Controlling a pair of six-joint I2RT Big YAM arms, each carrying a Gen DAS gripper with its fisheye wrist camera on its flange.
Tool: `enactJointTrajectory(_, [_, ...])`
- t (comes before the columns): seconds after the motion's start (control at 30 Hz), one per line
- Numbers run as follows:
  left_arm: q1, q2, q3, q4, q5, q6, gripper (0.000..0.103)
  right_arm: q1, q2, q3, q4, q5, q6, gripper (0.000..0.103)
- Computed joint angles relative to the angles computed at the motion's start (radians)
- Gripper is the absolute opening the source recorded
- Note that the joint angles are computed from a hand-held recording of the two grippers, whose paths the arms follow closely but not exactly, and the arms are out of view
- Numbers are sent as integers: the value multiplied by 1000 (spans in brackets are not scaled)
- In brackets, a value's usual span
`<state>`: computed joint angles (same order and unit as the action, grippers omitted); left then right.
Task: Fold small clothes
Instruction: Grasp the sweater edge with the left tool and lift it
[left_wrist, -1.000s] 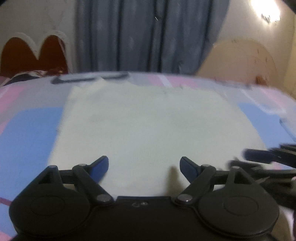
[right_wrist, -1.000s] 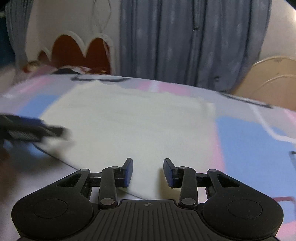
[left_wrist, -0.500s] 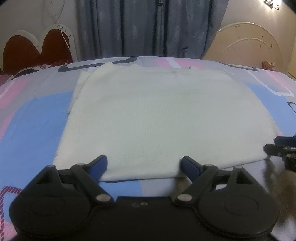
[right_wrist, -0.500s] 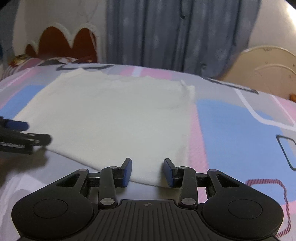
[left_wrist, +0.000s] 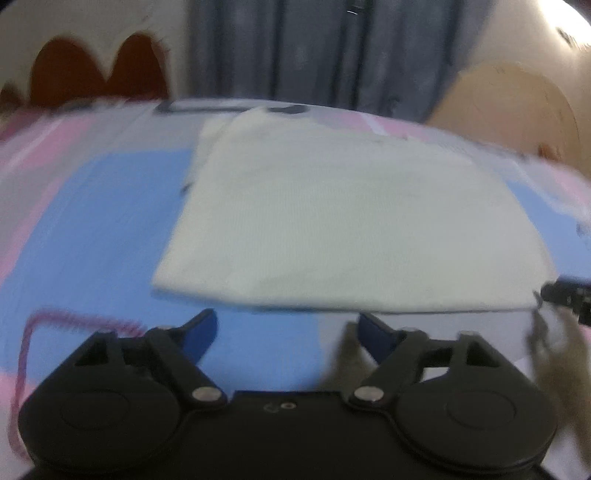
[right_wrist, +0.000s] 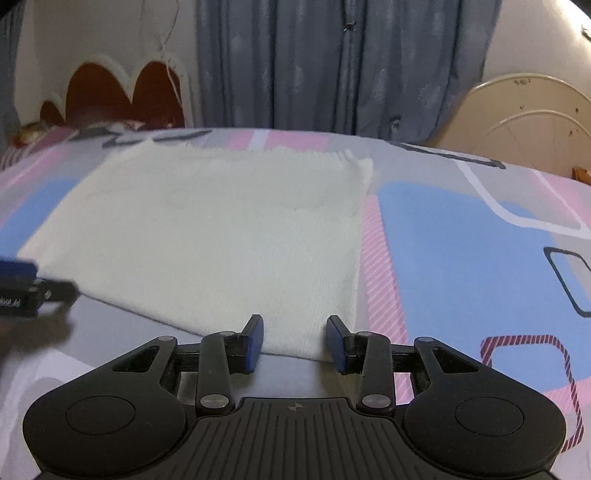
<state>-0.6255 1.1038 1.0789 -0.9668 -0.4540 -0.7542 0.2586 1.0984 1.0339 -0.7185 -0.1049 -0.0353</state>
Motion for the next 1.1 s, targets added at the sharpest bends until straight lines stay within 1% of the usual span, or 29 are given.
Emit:
enactJointTrajectory(0.03, [6, -28, -23, 18, 8, -29, 74, -6, -3, 0, -7, -18, 4, 10])
enactJointTrajectory(0.07, [15, -53, -46, 37, 14, -63, 67, -8, -5, 2, -13, -27, 15, 7])
enactJointTrajectory(0.1, [27, -73, -63, 57, 21, -101, 64, -7, -5, 6, -14, -31, 25, 7])
enactJointTrajectory(0.13, [42, -90, -79, 81, 33, -140, 63, -5, -10, 5, -6, -38, 31, 7])
enactJointTrajectory(0.2, [87, -128, -125, 163, 74, -239, 63, 3, -9, 10, 7, -52, 43, 7])
enactJointTrajectory(0.27, [125, -149, -166, 249, 99, -321, 63, 14, 7, 27, 14, -63, 51, 7])
enactJointTrajectory(0.3, [139, -155, -180, 282, 107, -348, 63, 20, 19, 40, 19, -67, 54, 7])
enactJointTrajectory(0.37, [164, -160, -209, 352, 116, -392, 62, 27, 54, 74, 20, -98, 74, 7])
enactJointTrajectory(0.43, [180, -159, -226, 401, 120, -419, 62, 39, 104, 122, 22, -126, 103, 7])
enactJointTrajectory(0.47, [187, -156, -231, 419, 120, -425, 59, 47, 134, 150, 22, -135, 111, 7])
enactJointTrajectory(0.53, [201, -143, -235, 446, 116, -424, 57, 65, 195, 208, 14, -137, 120, 7])
enactJointTrajectory(0.67, [223, -107, -221, 480, 121, -412, 57, 114, 288, 302, 16, -87, 94, 7])
enactJointTrajectory(0.73, [234, -91, -213, 492, 122, -418, 54, 129, 310, 320, 22, -75, 76, 7])
enactJointTrajectory(0.77, [237, -85, -210, 490, 118, -426, 51, 136, 317, 321, 25, -66, 67, 7])
enactJointTrajectory(0.8, [235, -76, -200, 476, 105, -434, 46, 140, 322, 317, 33, -61, 60, 7])
enactJointTrajectory(0.87, [219, -57, -174, 432, 71, -441, 42, 146, 335, 314, 39, -49, 51, 7])
enactJointTrajectory(0.93, [206, -40, -150, 392, 44, -431, 33, 146, 342, 306, 49, -52, 55, 7])
enactJointTrajectory(0.97, [200, -30, -136, 363, 30, -420, 22, 146, 342, 300, 59, -54, 62, 7])
enactJointTrajectory(1.0, [200, -27, -133, 352, 28, -414, 16, 146, 342, 296, 67, -56, 66, 7])
enactJointTrajectory(1.1, [208, -45, -149, 361, 34, -421, 9, 146, 342, 291, 79, -71, 61, 7])
